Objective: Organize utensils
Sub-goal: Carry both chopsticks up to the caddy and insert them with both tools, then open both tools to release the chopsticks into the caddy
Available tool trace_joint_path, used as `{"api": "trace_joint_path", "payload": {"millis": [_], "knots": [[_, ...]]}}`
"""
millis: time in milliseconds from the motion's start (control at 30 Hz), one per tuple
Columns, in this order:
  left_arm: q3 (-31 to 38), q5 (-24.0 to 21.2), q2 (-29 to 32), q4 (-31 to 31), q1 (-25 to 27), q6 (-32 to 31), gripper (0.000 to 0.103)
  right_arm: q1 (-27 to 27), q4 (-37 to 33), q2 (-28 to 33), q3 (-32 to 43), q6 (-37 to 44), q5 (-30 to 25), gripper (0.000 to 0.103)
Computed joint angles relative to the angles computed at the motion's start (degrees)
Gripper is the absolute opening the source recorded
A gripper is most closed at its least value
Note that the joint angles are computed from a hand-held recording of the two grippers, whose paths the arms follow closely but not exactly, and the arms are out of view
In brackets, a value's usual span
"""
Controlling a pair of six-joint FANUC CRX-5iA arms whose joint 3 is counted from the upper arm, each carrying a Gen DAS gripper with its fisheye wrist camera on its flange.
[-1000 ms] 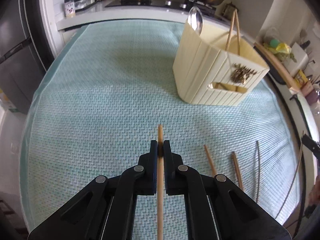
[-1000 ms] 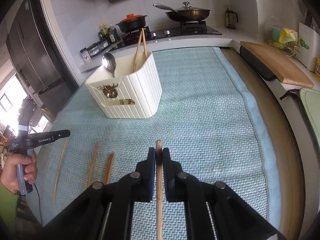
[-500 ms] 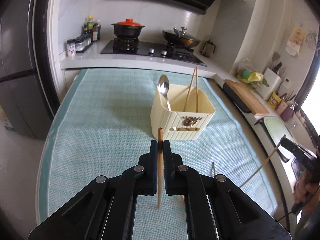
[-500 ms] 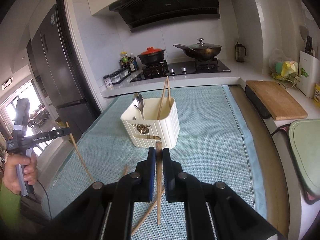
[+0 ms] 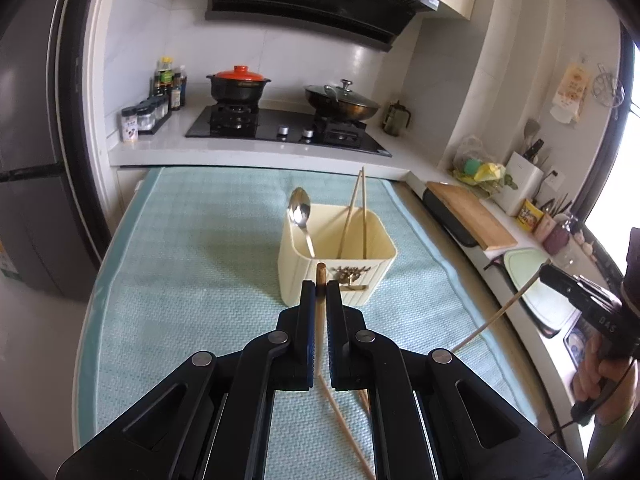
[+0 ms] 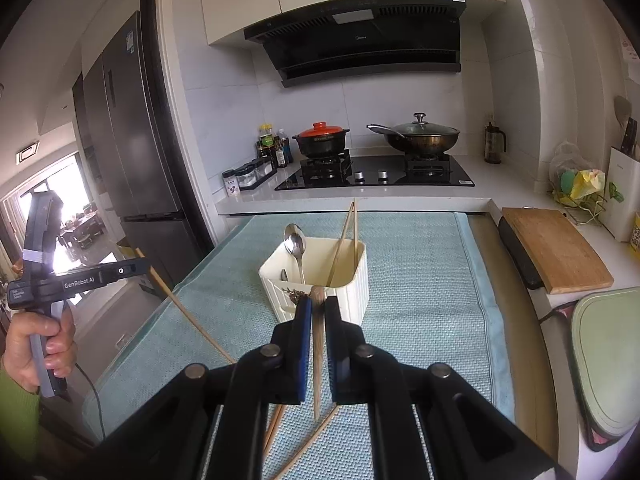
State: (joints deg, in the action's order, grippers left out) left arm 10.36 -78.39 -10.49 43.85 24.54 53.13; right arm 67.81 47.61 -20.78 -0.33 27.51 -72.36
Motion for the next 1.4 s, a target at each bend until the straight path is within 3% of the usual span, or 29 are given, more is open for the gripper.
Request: {"api": "trace_joint_path", "payload": {"millis": [333, 500, 700, 967, 1400], "knots": [[9.88, 0.23, 4.82, 1.27, -2.79, 3.03, 0.003, -3.22, 1.74, 4.39, 6.8, 5.24, 2.47, 0.007], [19.45, 2.55, 9.91, -0.4, -6.41, 6.47, 0.003, -6.68, 2.95, 9.07, 13.57, 9.43, 5.89, 0.007], [32.76, 3.85, 18.3, -6.68, -11.72, 11.49, 0.003, -11.99, 0.88, 16.76, 23.85, 15.66, 9.09, 0.007], [45.57, -0.47, 29.49, -13.69, -17.07, 17.26, 0.003, -19.77, -13.39, 28.43, 38.17, 26.04, 5.12, 0.007], [46.61, -4.95, 34.94, -19.68, -20.57, 19.55, 0.003, -29.5, -34.12, 39.25, 51.01, 31.61, -6.04, 0.007]]}}
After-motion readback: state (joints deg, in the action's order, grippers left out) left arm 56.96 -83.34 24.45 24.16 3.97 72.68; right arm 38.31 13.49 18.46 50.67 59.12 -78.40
